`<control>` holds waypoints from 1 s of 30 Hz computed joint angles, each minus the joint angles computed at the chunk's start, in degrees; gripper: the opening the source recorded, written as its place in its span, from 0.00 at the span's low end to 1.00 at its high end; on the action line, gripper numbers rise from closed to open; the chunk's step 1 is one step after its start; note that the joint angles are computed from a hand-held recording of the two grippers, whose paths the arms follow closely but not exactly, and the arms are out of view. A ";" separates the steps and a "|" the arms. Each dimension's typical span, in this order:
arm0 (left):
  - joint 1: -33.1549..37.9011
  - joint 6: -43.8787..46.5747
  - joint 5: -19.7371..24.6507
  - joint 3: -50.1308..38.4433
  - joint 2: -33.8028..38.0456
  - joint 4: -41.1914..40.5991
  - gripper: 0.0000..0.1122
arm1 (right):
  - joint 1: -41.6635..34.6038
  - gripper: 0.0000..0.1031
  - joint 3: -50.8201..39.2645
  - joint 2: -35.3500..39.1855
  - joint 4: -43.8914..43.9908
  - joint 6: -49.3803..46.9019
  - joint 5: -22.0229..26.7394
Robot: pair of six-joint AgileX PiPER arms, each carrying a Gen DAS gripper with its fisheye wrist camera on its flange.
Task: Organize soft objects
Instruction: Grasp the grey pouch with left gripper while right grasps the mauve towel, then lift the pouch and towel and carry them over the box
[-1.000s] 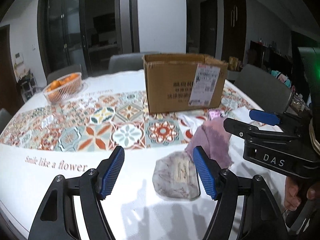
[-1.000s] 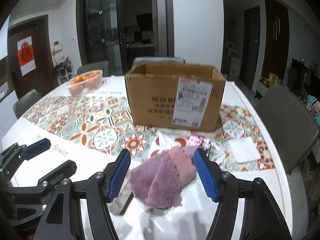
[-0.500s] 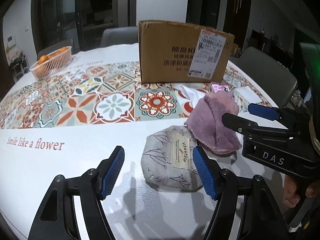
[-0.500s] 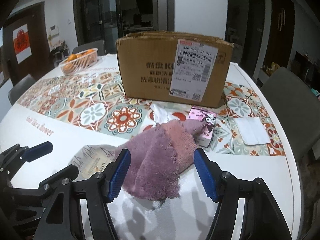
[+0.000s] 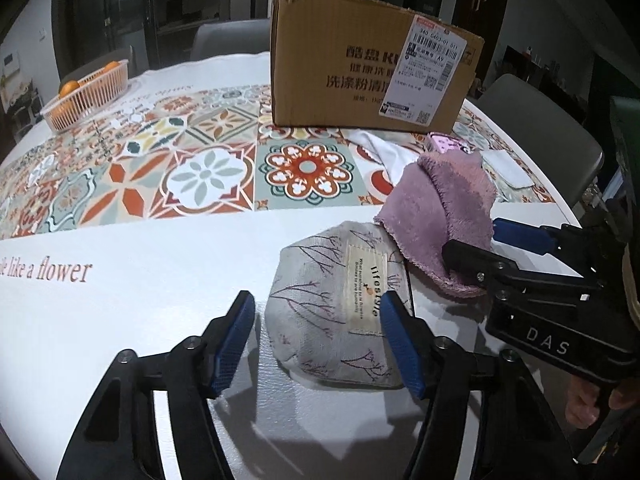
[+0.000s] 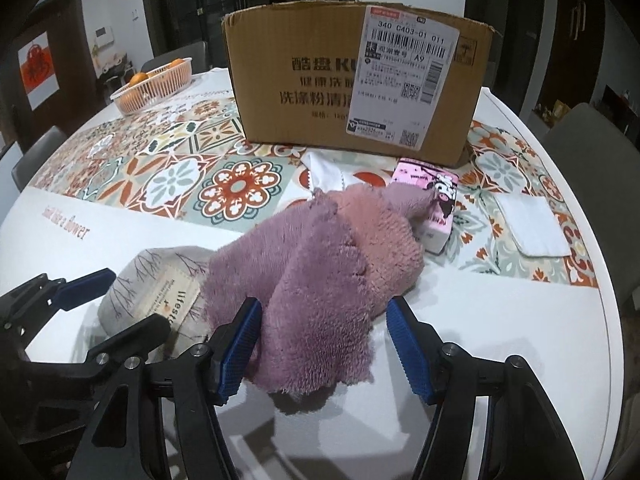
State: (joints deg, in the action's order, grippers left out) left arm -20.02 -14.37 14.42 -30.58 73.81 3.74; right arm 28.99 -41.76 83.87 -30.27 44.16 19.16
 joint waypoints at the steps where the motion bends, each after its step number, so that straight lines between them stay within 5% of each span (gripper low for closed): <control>1: 0.57 4.25 -0.23 0.07 0.20 -4.19 0.50 | 0.25 0.53 -0.24 0.25 0.06 -0.12 0.67; 5: 0.73 6.67 -0.82 0.36 0.51 -6.74 0.35 | 0.25 0.38 -0.27 0.45 2.48 -1.81 1.23; 10: -0.33 -1.75 -1.01 0.64 0.03 1.39 0.22 | -0.14 0.13 0.59 -0.27 4.66 -2.55 0.73; 16: -0.95 -3.16 -0.80 1.07 -2.00 2.10 0.12 | 1.34 0.11 1.65 -3.35 -1.63 5.10 1.57; 30: -3.49 -19.06 1.62 0.30 -9.78 15.37 0.10 | 2.71 0.11 1.78 -10.51 -5.87 11.27 4.17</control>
State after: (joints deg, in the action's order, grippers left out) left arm -23.51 -33.42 16.05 -30.28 64.02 19.11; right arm 31.69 -39.98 73.35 -36.13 55.43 23.32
